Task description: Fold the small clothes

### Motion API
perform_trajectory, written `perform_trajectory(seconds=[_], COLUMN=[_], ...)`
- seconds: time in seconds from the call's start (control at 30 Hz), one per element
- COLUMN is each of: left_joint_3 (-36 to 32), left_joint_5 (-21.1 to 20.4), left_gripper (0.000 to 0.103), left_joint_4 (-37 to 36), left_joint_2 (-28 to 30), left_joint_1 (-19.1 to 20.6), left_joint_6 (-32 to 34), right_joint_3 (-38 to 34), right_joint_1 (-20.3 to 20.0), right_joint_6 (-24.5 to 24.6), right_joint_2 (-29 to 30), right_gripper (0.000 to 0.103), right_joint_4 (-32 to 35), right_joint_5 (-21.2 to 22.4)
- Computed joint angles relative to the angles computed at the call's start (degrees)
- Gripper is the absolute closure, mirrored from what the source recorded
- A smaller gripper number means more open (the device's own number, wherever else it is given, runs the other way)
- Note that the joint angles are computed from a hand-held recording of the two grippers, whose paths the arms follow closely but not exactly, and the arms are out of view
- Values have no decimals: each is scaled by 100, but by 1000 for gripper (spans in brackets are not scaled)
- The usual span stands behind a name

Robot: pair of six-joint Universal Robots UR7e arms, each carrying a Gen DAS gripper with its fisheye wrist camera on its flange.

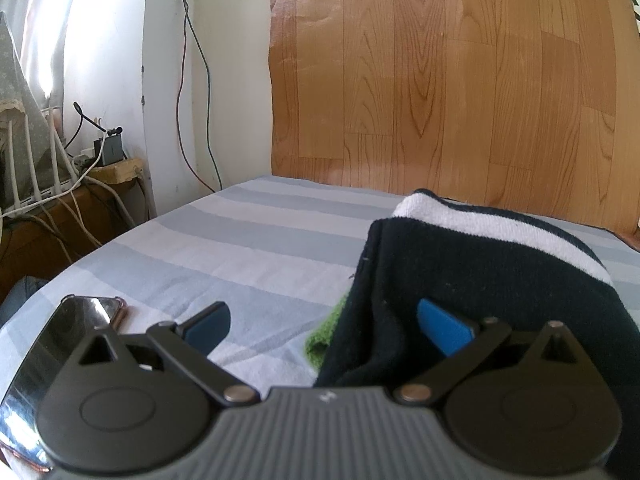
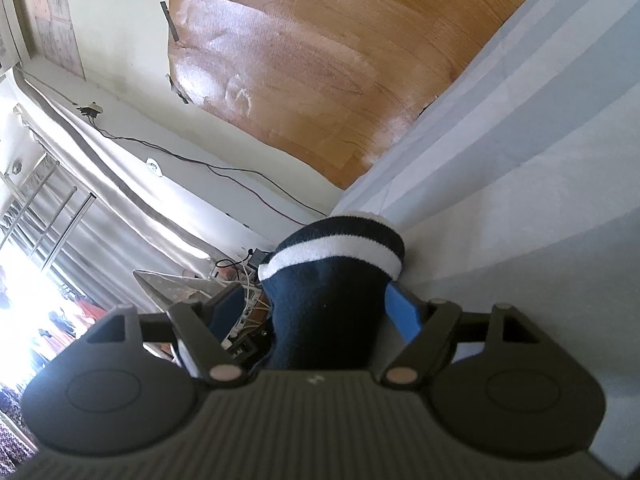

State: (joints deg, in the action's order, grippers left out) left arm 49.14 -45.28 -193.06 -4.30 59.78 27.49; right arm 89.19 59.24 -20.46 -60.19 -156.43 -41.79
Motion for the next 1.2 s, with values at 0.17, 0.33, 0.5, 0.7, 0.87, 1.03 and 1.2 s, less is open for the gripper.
perform_trajectory(seconds=[0.17,0.33,0.5,0.7,0.87,1.03,1.2], left_joint_3=[48,65,32,-106,-191,-203,-243], left_joint_5=[-20,-20,23,135,190,225,267], left_gripper=[0,0,0,0,0,0,0], left_joint_4=[33,61,-21,-214,-313,-394,-471], left_joint_2=[-32,-49,-10,121,195,223,264], left_joint_1=[4,0,-12,-51,-69,-86,-100], left_joint_6=[-170,-227,-77,239,400,481,603], right_joint_3=[-16,-13,-10,-19,-46,-63,-71], right_joint_1=[7,11,16,24,43,41,39], right_joint_6=[-47,-19,-21,-136,-387,-404,-452], right_joint_2=[-7,2,5,0,-23,-14,-17], right_gripper=[23,23,22,20,15,15,15], right_joint_4=[60,47,49,134,305,330,356], right_joint_5=[-14,0,6,28,-4,10,0])
